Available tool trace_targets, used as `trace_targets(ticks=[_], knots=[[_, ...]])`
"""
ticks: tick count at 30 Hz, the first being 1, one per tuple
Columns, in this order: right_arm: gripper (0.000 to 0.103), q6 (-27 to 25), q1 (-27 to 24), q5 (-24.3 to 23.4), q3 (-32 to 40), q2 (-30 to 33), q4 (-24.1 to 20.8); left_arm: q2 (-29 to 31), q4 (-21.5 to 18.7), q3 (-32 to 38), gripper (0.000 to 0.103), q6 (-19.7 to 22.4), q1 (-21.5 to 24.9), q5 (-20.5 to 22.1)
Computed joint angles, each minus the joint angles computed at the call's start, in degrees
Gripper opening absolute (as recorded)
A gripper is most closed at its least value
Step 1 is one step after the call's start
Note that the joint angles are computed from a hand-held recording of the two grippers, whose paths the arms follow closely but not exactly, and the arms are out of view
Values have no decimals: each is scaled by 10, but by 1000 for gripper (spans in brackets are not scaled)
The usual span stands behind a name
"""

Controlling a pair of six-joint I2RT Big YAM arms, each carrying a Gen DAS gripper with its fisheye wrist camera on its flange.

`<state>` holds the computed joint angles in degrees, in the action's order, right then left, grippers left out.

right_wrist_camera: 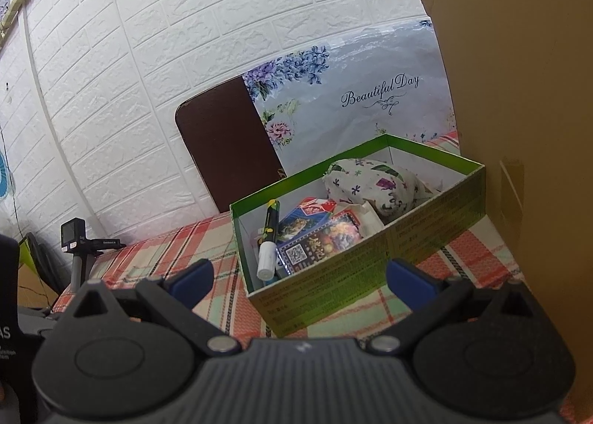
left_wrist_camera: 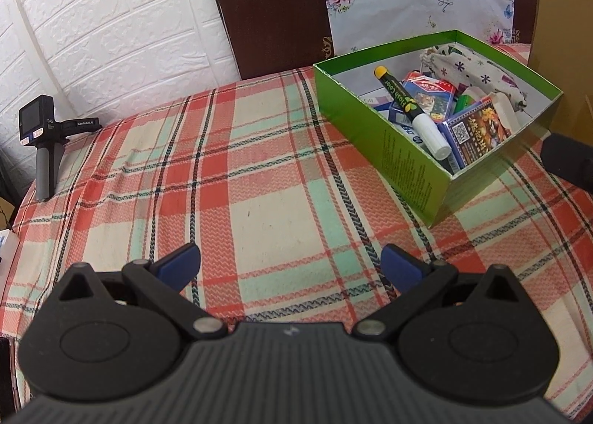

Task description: Organize objects

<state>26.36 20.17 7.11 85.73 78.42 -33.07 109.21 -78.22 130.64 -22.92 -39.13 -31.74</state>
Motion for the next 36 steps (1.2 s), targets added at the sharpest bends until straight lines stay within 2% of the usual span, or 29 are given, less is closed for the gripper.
trace_targets(ticks=[36], knots=[[103, -8, -2, 2, -3, -3, 2, -2, 3, -1, 103, 6, -5, 6]])
